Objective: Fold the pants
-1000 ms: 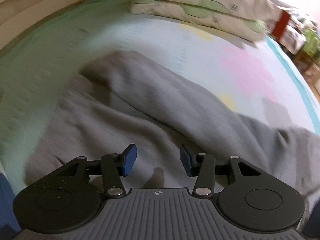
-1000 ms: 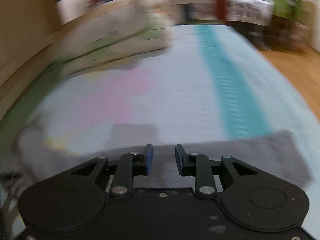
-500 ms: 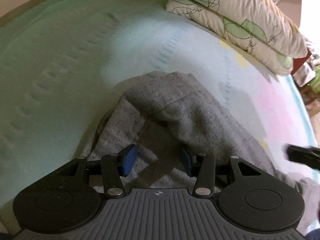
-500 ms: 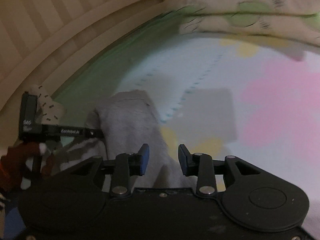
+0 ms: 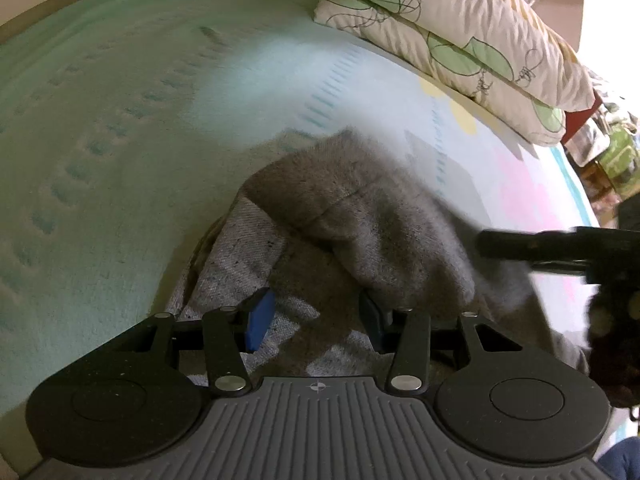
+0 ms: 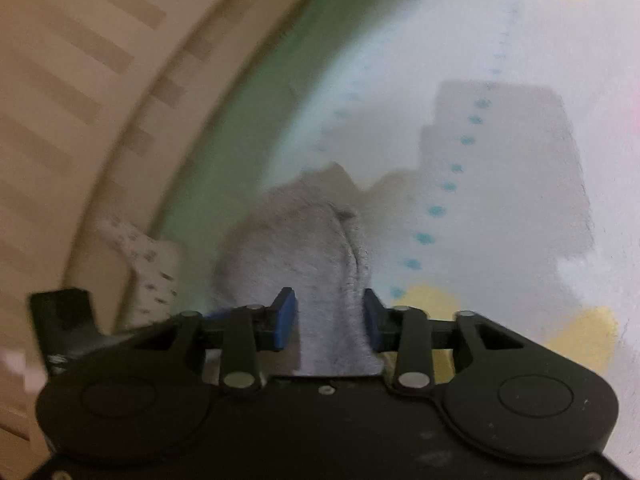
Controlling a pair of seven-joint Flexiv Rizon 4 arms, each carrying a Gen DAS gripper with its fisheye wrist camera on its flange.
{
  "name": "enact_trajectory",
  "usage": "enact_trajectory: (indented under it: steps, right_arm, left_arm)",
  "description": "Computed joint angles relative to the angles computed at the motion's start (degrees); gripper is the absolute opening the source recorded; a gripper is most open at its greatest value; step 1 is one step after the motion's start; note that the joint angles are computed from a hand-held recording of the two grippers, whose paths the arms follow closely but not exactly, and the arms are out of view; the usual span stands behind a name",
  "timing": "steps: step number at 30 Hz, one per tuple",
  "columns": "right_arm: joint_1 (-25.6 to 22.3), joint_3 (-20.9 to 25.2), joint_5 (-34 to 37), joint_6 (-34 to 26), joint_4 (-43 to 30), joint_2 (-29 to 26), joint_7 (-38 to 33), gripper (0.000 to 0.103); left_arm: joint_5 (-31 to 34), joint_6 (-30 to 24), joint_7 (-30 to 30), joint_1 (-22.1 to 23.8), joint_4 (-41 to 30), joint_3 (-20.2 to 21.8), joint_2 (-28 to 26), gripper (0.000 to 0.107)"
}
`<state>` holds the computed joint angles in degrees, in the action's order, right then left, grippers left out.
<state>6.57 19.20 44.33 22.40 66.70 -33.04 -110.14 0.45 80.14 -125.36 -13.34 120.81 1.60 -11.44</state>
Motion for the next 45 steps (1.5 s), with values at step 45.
enact_trajectory:
  steps: [45]
  right_arm:
    - [9.87,-11.41,-3.28,19.66,46.20,45.67,-25.70,0.038]
  left_arm:
    - [13.89,-19.40,-2.52,-2.13,-4.50,-3.08,4.75,0.055]
